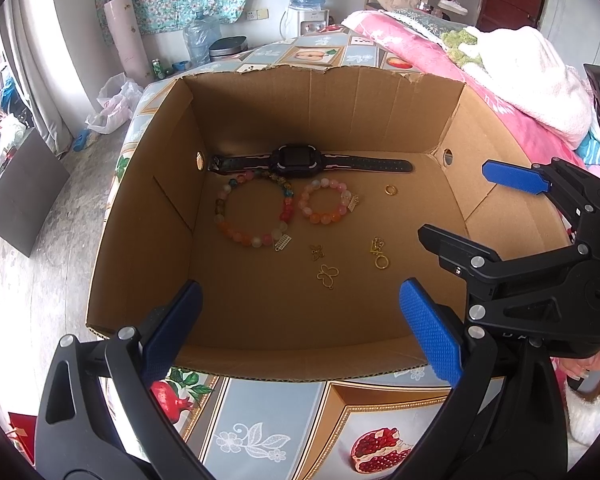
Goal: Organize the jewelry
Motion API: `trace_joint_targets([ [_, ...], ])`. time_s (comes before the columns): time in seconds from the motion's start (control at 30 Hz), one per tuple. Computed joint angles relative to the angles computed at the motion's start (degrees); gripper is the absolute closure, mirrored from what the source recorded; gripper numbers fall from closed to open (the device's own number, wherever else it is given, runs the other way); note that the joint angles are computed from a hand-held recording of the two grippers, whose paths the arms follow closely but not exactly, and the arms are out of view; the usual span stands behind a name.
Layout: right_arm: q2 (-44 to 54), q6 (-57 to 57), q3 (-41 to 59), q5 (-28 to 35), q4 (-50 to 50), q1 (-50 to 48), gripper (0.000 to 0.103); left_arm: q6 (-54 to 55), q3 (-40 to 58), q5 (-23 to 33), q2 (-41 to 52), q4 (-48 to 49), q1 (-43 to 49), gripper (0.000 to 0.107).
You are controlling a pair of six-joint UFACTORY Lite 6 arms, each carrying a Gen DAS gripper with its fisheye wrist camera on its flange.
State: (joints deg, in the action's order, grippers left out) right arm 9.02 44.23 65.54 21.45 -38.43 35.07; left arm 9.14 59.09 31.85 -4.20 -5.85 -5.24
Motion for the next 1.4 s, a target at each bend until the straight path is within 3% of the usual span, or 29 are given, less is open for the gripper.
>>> trace_joint_targets([
  [1.4, 0.2, 0.3, 0.0, 0.2, -0.3, 0.1, 0.017, 0.1, 1.6, 1.5, 0.9, 0.1, 0.0, 0.012],
])
